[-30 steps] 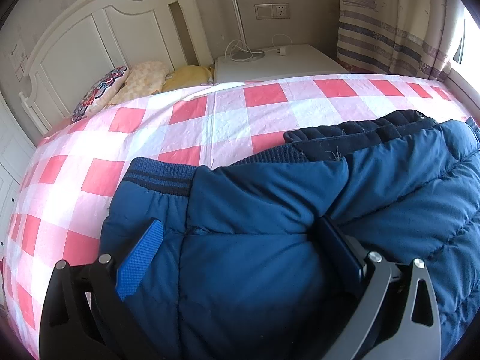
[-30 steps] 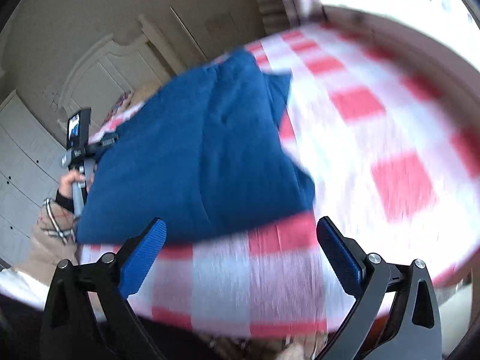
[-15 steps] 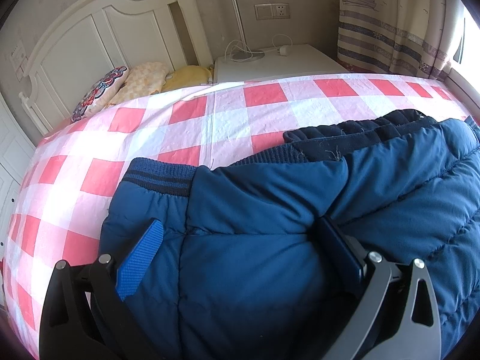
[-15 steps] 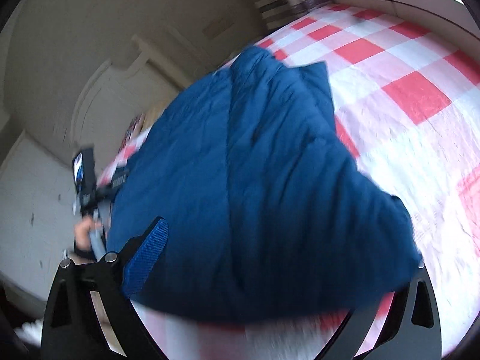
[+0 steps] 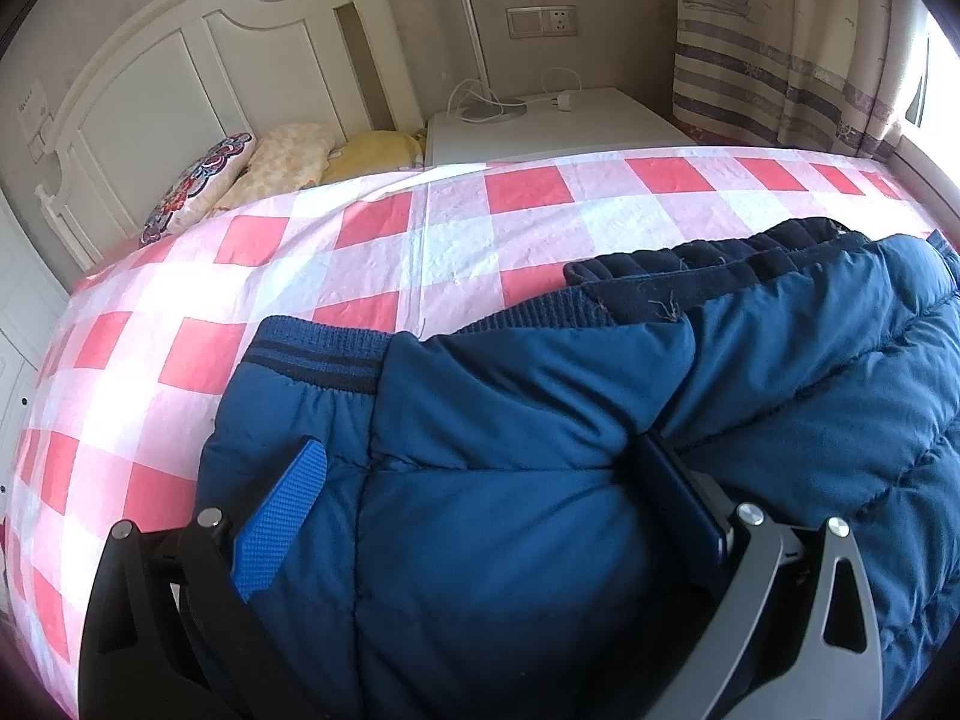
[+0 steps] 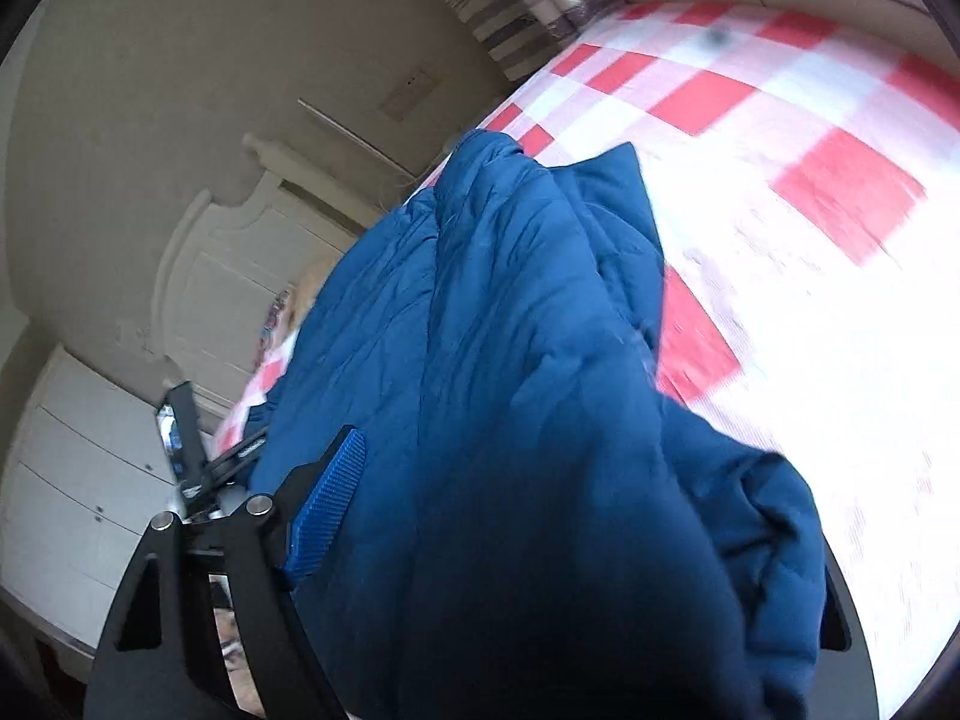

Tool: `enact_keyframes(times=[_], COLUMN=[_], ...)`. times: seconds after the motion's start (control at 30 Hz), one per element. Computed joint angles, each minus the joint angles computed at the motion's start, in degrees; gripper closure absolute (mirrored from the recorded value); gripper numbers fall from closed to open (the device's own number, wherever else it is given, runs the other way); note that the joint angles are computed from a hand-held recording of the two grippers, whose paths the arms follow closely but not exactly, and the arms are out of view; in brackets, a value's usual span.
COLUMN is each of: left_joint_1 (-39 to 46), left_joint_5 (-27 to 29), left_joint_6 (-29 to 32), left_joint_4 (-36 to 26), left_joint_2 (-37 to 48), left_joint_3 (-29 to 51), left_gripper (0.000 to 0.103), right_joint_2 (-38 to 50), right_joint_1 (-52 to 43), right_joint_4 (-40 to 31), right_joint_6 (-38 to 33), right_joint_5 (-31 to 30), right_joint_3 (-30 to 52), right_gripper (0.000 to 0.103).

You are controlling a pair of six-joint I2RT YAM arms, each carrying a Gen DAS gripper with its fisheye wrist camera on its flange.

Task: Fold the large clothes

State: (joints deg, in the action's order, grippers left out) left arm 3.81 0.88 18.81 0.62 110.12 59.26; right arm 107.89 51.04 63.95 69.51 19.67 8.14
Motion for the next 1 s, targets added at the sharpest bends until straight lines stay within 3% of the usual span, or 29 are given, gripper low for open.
enact_keyframes(times=[0.07,0.13,0.23,0.37,0.53,0.6,0.63,0.7,0.77,0.87,0.93,1.0], left_joint_1=[-0.13,-0.03,-0.55,-2.11,-7.48,-12.6,-16.24,-19.11,-18.51,-18.29,-17.4,-14.73], left_joint_5=[-0.26,-0.04,-1.05,-4.03,-1.16,-7.53,-13.89,-17.01,-13.99,-14.44,-12.84,-6.58], left_joint_6=[-0.47,-0.67,-0.29,0.45,-2.53,-1.53,-1.53,-1.84,-3.88,-2.88,-2.94,-1.9], left_joint_4=[0.11,-0.1,0.61,-0.03,-3.11,-1.15,-1.26,-3.03,-1.32,-0.32,1.51,2.84], left_joint_2=[-0.13,-0.1,-0.46,-3.46,-12.22,-11.29,-7.58,-0.45,0.23,-2.81,-10.89,-21.1], left_joint_3=[-0.24,-0.14,-0.73,-1.92,-4.27,-4.69,-2.93,0.98,0.73,-2.16,-9.04,-16.69], left_gripper=[0.002,0.002,0.002,0.002,0.002,0.002,0.002,0.002,0.002,0.002,0.002,0.002], right_joint_2=[-1.72,-2.55,-5.09,-13.99,-19.21,-21.84,-24.29,-28.89,-31.96,-33.31,-35.02,-35.01], right_joint_1=[1.09,3.76,9.27,16.44,19.87,21.23,22.61,24.91,25.75,26.49,26.58,26.6], right_joint_4=[-5.15,-3.51,-3.43,-13.64,-17.03,-17.61,-19.21,-23.66,-29.87,-34.17,-37.71,-38.99], right_joint_6=[-2.74,-4.49,-4.82,-6.69,-9.76,-9.96,-9.41,-8.65,-6.89,-5.78,-6.38,-7.23], right_joint_5=[1.75,5.21,12.68,22.45,27.5,29.67,31.39,34.49,35.41,35.9,36.17,36.37], right_joint_3=[2.4,1.31,-0.47,-0.1,-0.69,-1.53,-2.34,-2.75,-1.67,-0.52,0.63,1.58], right_gripper=[0.036,0.056,0.066,0.069,0.07,0.07,0.07,0.07,0.07,0.07,0.07,0.07])
